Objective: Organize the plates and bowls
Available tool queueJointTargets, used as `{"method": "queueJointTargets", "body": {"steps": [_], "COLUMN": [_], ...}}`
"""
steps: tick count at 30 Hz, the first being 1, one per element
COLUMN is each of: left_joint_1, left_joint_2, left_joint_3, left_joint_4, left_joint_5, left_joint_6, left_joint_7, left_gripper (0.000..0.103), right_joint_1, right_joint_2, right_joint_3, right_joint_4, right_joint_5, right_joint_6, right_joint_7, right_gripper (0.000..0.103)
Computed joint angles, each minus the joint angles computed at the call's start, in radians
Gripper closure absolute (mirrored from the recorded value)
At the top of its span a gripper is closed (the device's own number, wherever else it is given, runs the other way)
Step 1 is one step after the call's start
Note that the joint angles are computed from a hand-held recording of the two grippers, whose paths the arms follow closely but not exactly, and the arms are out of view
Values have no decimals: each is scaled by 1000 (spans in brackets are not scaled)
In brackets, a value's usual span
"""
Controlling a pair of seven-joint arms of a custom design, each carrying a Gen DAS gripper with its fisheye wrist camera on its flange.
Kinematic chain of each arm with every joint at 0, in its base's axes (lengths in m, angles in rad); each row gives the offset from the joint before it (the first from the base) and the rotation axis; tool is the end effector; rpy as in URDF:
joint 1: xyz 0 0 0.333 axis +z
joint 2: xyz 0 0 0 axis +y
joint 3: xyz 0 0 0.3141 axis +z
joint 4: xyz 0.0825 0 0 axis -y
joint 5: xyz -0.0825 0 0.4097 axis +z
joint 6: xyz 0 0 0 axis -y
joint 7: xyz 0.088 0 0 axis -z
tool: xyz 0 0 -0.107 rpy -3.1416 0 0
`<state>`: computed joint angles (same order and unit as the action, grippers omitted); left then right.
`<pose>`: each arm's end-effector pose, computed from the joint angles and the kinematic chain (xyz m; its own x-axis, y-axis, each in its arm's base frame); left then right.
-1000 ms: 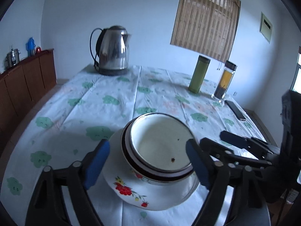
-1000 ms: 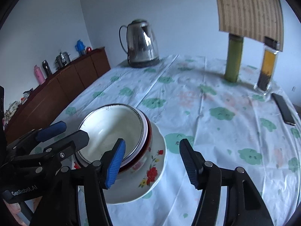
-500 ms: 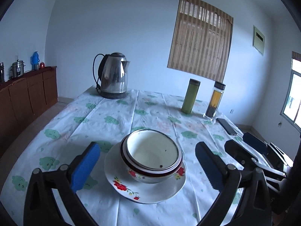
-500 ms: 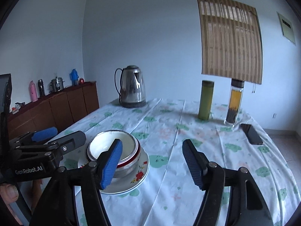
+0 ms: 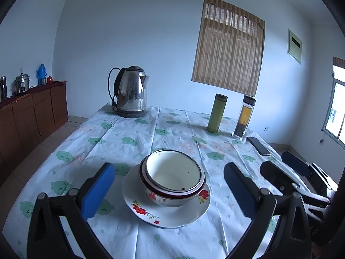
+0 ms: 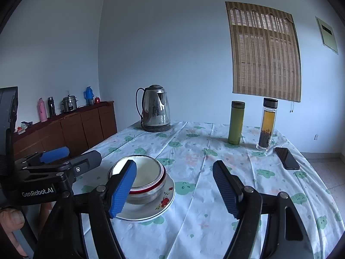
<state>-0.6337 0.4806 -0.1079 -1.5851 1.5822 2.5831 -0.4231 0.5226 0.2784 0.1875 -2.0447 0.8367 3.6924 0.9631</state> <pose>0.5407 -0.5037 0.3886 -0.0546 -0.9849 0.1641 -0.4349 -0.1245 -0.8918 0.5341 0.3189 0.4236 0.2739 -0.9604 -0.0514 -0.3423 -0.0474 -0.9384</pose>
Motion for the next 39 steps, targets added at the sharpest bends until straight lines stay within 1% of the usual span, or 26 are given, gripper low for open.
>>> {"method": "queueJointTargets", "body": {"steps": [5,21,24,39], "left_joint_1": [-2,-9,-4,-3], "left_joint_2": [0,-4,-5,-3], "left_joint_3": [-2,-2,-4,-1], "left_joint_4": [2,0,2,6], "left_joint_5": [-10,-20,-27,-50], "left_joint_6": [-1,-22,-10,-10], "left_joint_7": [17,36,47,75], "left_gripper": [0,0,0,0], "right_joint_1": [-2,-2,-6,-6], "right_joint_2": [-7,-13,-14,-14], "right_joint_3": [1,1,3,2], "right_joint_4": [-12,-17,-22,-19], "right_joint_5": [-11,-19,-30,-30], "right_joint_6": [11,10,18,16], "right_joint_7": [11,12,23,22], "right_gripper": [28,28,28,28]}}
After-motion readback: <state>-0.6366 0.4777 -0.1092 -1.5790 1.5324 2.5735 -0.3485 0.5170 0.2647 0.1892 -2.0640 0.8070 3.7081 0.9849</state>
